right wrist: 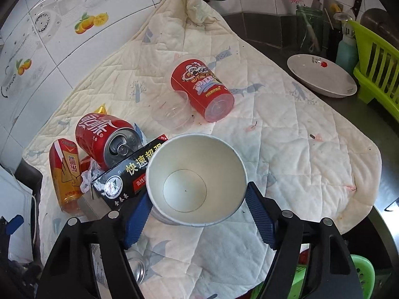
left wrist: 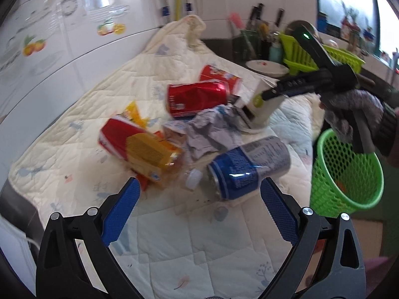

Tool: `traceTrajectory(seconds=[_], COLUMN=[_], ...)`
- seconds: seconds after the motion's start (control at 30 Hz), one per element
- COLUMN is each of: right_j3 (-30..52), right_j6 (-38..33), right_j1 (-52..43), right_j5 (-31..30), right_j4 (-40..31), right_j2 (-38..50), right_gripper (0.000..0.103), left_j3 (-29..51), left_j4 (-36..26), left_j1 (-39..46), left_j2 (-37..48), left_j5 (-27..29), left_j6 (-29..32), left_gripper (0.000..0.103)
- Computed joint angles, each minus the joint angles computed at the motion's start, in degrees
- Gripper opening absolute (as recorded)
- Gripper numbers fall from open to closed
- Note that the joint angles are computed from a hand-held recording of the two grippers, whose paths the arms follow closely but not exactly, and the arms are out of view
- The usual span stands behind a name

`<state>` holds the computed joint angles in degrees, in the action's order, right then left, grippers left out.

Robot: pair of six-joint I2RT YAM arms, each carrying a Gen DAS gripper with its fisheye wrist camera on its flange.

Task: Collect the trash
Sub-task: 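Carry the cup to the basket with right tool while left tool grasps blue can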

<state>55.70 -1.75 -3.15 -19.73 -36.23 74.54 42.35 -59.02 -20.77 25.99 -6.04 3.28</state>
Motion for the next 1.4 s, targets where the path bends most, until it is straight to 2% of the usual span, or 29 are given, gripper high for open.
traceTrajectory(seconds=[0.1,0.3,0.47,0.6,0.77,0.9,1.1,1.17,1.23,1.4], right_j3=[-0.6,-0.2,-0.6,-1.5,-2.5,-3.1,-4.2,-4.8,-5.7,-8.8], right_j6=[0.4,-0.4,-1.3,-1.6,-2.1,-2.6,-4.1,-5.2,-6.3,-11.8], right_j1=[-0.7,-2.1,-3.0,-4.1,-5.8,-7.7,-10.8,-12.3,-14.1,-22.4], right_j5=[-0.3,-0.1,0.8,1.4,2.1,2.0,1.6,0.9,0.5,-0.3], right_j4=[-0.1,-2.4,-3.8,-4.7,-6.0,-7.5,-10.9,-12.2,-14.0,-18.8], right_j2=[-1.8,-5.2,-7.2,-8.9,-10.7,-12.6,-16.2,-17.8,-20.1,-25.8], right_gripper=[0.07,0.07,0.07,0.07,0.07,0.07,0.07,0.07,0.07,0.07], left_j3=[-0.9,-0.9,0.8,3.7,5.7,6.4,6.2,6.3,6.6,4.7], left_j4=[2.8,10.2,13.4,11.7,10.8,10.6,9.3,10.3,9.8,10.9], left_j1=[-4.7,-3.9,-1.4,1.3,1.8,2.7,1.6,1.1,0.8,-1.0], left_j2=[2.1,10.5,19.1,25.2,30.9,35.1,36.8,38.1,39.0,35.8], left_j5=[-0.2,7.4,15.2,21.7,23.8,24.9,24.5,23.8,23.9,22.2], left_j6=[2.6,14.1,22.6,30.3,35.2,36.3,39.5,39.1,38.3,35.2], left_gripper=[0.095,0.096,0.096,0.096,0.096,0.096,0.093,0.088,0.077,0.074])
